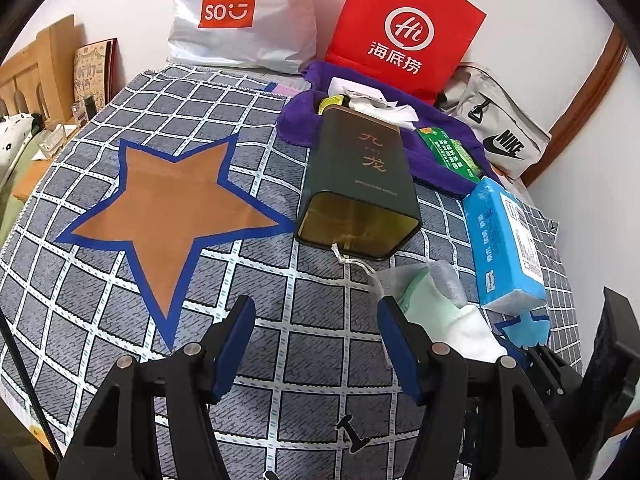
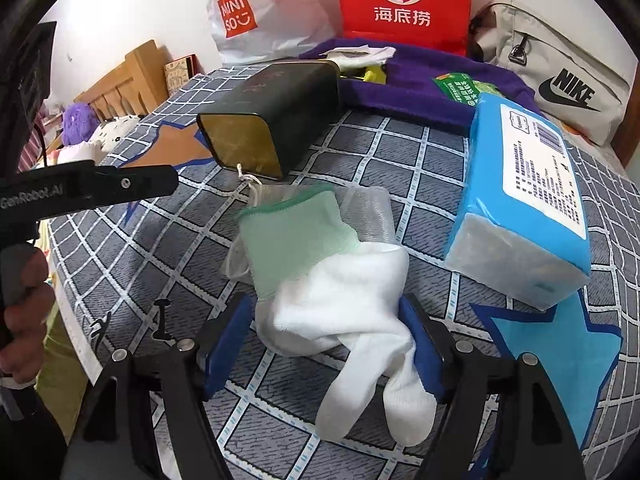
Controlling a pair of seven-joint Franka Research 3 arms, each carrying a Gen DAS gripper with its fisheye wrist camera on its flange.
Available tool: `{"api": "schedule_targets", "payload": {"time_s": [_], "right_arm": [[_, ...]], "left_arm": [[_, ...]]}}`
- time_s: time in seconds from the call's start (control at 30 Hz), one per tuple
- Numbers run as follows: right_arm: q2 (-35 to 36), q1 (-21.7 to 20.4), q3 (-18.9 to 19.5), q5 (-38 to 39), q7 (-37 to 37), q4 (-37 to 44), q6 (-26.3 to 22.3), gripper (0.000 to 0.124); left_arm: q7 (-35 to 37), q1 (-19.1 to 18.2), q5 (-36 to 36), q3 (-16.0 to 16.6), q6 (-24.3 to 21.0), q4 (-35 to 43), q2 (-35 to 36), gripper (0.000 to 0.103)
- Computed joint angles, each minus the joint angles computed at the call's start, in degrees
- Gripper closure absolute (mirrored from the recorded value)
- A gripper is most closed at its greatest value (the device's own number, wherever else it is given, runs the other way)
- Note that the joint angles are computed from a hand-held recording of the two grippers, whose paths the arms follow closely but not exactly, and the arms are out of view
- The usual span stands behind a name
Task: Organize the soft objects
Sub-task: 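Grasp the white gloves with the right tool while the left tool reaches the mesh bag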
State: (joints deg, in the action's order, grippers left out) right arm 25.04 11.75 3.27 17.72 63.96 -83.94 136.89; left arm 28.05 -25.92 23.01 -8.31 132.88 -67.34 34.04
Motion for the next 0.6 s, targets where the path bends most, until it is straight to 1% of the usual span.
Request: {"api": "schedule_targets", "payload": {"time_s": [0.07,0.13,0.17,0.2,0.23,0.27,0.3,0.37,0.43,0.53,0.6], "right_arm": [[-0.34,0.62,-0.43,-1.41,-0.22,-1.01,1.32,0.051],[-1.17,1.71,-1.27,-4.17,-0.01,-2.97,3.82,0.058],[-1.79,2.16,-1.65,-5.60,-0.13,-4.29,5.36,0.066],[-2.38,1.77,-1.29,-5.36,-1.11,-5.27,6.19,0.073],[-2.59,1.36,-1.05,-4.89,-1.61,-5.49,6.22,0.079],[-2.75,0.81,-0.82,-4.07,-1.93,-5.44,5.80,0.090],[-2.87,0.16,-0.46,-2.87,-2.48,-5.30,5.34,0.094],[-3.33,-1.85,0.72,1.24,-4.85,-4.92,3.78,0.099],[-4.26,-3.26,1.44,4.98,-7.11,-5.41,3.39,0.100],[-6.88,-4.52,1.71,9.29,-10.87,-8.12,5.63,0.101],[-8.12,-4.86,1.41,10.83,-12.76,-9.31,6.55,0.101]], "left_arm": [[0.15,0.02,-0.07,-0.05,-0.08,0.00,-0.01,0.042],[0.42,0.04,-0.32,-0.19,-0.58,0.23,0.06,0.042],[0.43,0.05,-0.51,-0.26,-0.75,0.22,0.02,0.042],[0.31,0.05,-0.64,-0.31,-0.71,0.08,-0.10,0.042],[0.28,0.09,-0.73,-0.38,-0.40,-0.23,-0.30,0.042],[0.30,0.13,-0.82,-0.47,-0.04,-0.49,-0.44,0.042],[0.18,0.04,-0.84,-0.47,0.02,-0.39,-0.37,0.042],[0.17,-0.20,-0.96,-0.47,-0.69,0.56,0.18,0.042],[0.91,-0.35,-1.45,-0.75,-1.65,2.07,1.19,0.042],[1.90,-0.55,-2.61,-1.15,-2.44,4.19,2.73,0.042],[2.96,-0.85,-3.48,-1.39,-3.39,6.63,4.45,0.041]]}}
